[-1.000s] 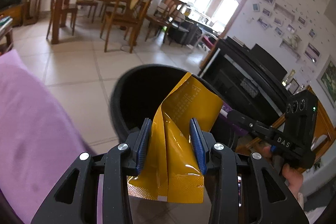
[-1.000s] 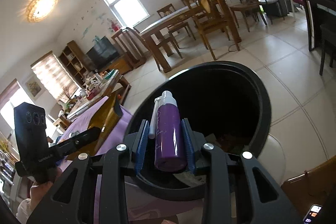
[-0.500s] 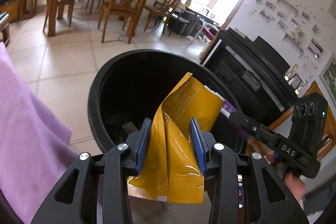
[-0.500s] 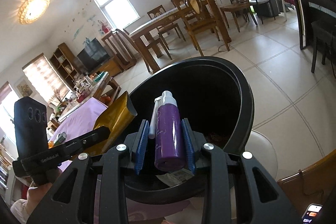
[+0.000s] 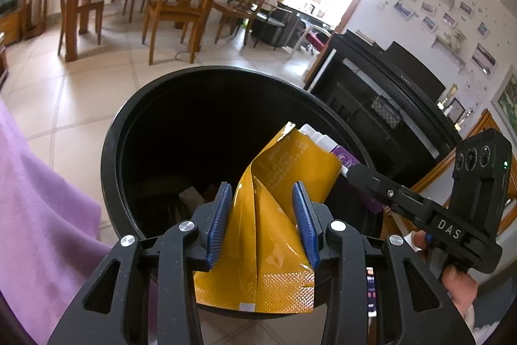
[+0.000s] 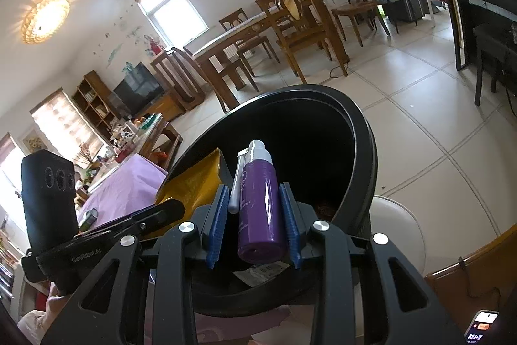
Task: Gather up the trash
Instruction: 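Carry the spray bottle and yellow wrapper over the bin and release both, then grasp the green Doublemint pack with the right tool while the left tool grasps the blue packet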
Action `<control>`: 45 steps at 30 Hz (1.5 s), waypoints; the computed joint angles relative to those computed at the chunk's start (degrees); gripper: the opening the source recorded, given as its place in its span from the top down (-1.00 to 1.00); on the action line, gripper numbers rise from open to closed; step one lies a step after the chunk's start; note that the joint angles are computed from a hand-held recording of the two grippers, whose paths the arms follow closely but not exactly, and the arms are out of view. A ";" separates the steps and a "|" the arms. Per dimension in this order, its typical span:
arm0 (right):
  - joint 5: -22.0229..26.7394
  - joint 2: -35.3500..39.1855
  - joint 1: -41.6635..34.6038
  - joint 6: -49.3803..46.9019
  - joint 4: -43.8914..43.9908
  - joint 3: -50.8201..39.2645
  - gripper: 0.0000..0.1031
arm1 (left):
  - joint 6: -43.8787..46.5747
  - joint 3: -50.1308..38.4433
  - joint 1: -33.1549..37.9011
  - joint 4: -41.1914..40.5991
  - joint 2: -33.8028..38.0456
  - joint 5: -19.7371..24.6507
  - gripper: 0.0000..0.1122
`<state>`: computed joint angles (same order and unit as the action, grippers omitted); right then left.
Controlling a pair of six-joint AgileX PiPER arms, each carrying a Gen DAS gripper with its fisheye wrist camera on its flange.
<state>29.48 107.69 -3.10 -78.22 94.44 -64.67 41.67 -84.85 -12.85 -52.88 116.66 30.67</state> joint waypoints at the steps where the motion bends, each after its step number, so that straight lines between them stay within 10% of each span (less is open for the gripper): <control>1: -0.01 0.02 0.03 0.42 -0.39 -0.12 0.37 | -0.32 0.09 -0.19 0.26 -0.02 -0.17 0.29; 5: 0.44 -0.26 -0.02 1.82 -1.42 -0.18 0.32 | -3.18 1.23 -1.12 2.75 -0.85 -1.31 -0.26; 22: -2.59 -5.84 5.99 1.46 -2.22 1.48 -0.37 | 17.16 22.88 5.79 -12.66 -20.97 -4.61 -0.49; 35: -2.96 -2.32 25.08 19.73 -25.61 -11.28 -0.63 | 29.49 37.07 48.64 -9.93 -38.43 9.02 -0.49; 45: 9.95 17.77 37.92 47.14 -53.67 -47.92 -0.89 | 24.13 19.12 66.31 12.89 -24.70 10.15 -0.57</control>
